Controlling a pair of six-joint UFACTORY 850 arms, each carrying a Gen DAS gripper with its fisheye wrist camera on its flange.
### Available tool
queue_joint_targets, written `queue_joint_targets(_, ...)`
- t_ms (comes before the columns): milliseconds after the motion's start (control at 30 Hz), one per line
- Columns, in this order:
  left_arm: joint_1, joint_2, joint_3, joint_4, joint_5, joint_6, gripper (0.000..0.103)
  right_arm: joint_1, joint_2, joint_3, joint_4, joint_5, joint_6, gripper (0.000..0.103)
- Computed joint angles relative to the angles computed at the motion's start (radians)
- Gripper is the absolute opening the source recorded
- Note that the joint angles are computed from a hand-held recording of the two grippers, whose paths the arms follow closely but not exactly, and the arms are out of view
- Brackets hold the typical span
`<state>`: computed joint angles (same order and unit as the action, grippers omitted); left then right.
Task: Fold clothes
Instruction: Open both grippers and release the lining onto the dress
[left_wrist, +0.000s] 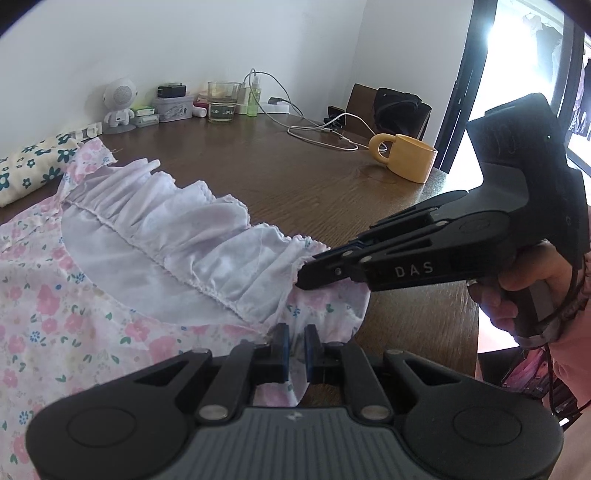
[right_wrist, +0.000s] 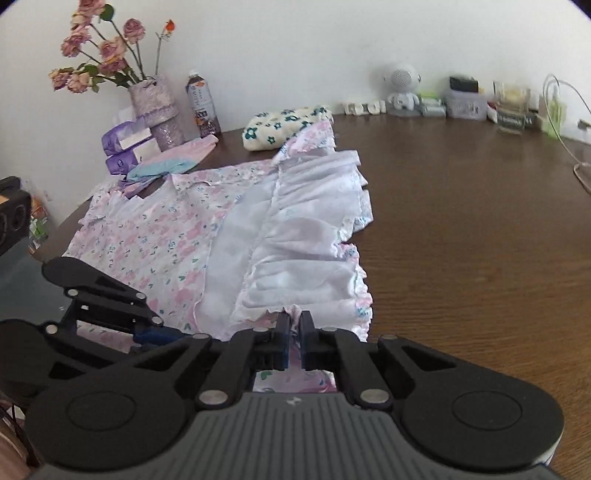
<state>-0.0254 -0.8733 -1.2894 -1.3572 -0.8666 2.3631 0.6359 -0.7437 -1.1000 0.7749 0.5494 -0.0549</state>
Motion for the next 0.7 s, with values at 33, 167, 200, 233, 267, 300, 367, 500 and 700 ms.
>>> queue_joint_targets(33, 0.002, -0.001, -0.001, 0.0, -0.006, -0.001, 0.008, 0.001, -0.004, -0.004, 0.017, -0.006, -0.014, 0.005)
queue_joint_targets(167, 0.021, 0.022, 0.034, -0.066, -0.046, 0.085, 0.031, 0.023, 0.009, 0.007, 0.078, 0.021, -0.058, 0.011)
queue_joint_targets(200, 0.03, 0.034, 0.051, -0.097, -0.061, 0.122, 0.045, 0.03, 0.02, 0.019, 0.083, 0.038, -0.054, 0.016)
queue_joint_targets(233, 0.039, 0.047, 0.07, -0.132, -0.07, 0.158, 0.053, 0.037, 0.033, 0.035, 0.084, 0.059, -0.043, 0.022)
queue_joint_targets(267, 0.05, 0.061, 0.09, -0.168, -0.079, 0.194, 0.068, 0.045, 0.046, 0.05, 0.086, 0.081, -0.033, 0.036)
queue_joint_targets(300, 0.063, 0.077, 0.115, -0.213, -0.087, 0.232, 0.08, 0.053, 0.06, 0.065, 0.089, 0.102, -0.023, 0.046)
queue_joint_targets(367, 0.093, 0.093, 0.142, -0.268, -0.098, 0.262, 0.083, 0.072, 0.081, 0.089, 0.103, 0.139, -0.013, 0.055)
queue_joint_targets(500, 0.152, 0.12, 0.183, -0.347, -0.094, 0.285, 0.087, 0.106, 0.102, 0.118, 0.087, 0.199, 0.03, 0.073)
queue_joint_targets(700, 0.228, 0.142, 0.214, -0.38, -0.039, 0.275, 0.087, 0.154, 0.071, 0.068, 0.172, 0.203, -0.086, 0.074)
